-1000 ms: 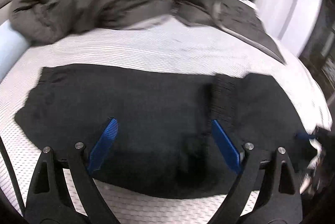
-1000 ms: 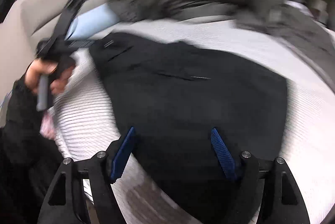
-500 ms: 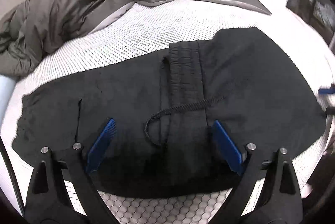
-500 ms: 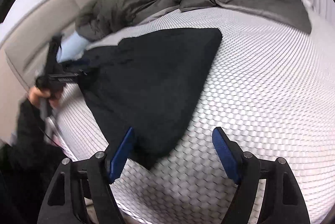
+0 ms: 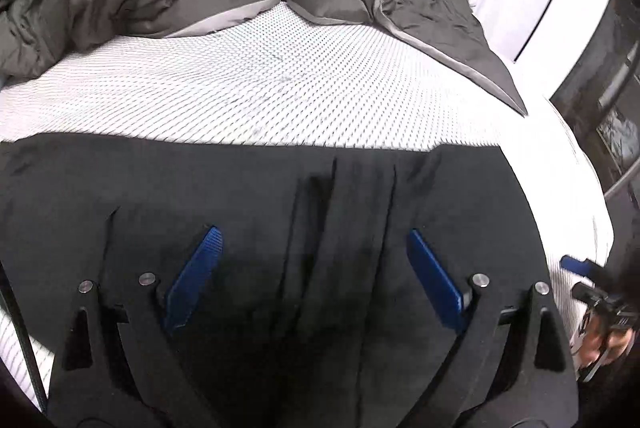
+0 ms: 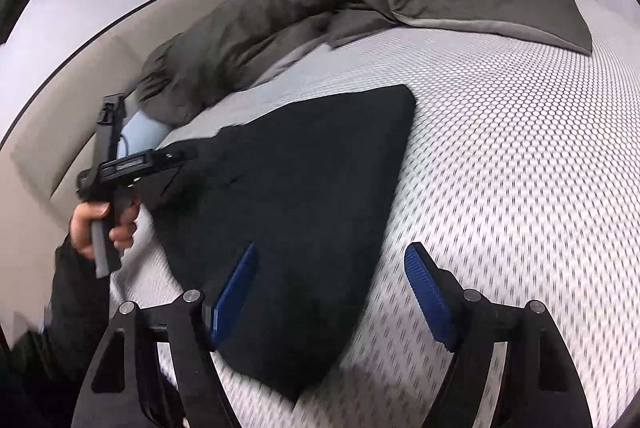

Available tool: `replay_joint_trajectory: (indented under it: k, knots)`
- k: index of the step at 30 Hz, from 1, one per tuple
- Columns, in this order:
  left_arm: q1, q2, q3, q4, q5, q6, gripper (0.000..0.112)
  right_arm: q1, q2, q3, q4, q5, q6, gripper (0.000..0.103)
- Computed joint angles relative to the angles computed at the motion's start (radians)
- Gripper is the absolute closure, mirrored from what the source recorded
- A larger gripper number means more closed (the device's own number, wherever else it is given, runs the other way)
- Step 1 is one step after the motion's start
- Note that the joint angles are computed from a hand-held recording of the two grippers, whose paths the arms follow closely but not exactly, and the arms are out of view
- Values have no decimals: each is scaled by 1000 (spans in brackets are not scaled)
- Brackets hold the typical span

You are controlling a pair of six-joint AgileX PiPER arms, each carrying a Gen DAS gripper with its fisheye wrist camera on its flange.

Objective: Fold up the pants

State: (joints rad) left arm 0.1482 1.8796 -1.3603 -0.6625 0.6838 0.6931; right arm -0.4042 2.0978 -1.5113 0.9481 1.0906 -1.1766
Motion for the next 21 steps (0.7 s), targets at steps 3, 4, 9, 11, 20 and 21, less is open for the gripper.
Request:
replay_joint_trajectory:
  k: [3,4,9,11,20,21]
  knots:
    - [-37,142,-196,92,113,-179,39,37,78,-93,-21,-7,69,27]
    - [-37,178,-238,77,156,-183,50,40,91,-105,-28,-11,80,27]
    - [-57,225,-296,58,160,-134,91,62,115,-138,-60,-18,115,27]
    - [-44,221,-306,29,141,-139,98,70,96,-121,-53,-41,108,27]
    - [-118,141,-186,379,-74,-402,95,63,-104,123,-4,-249,-28,27]
    - [-122,86,-118,354,-123,-359,85,61,-153,182,41,-274,-97,27]
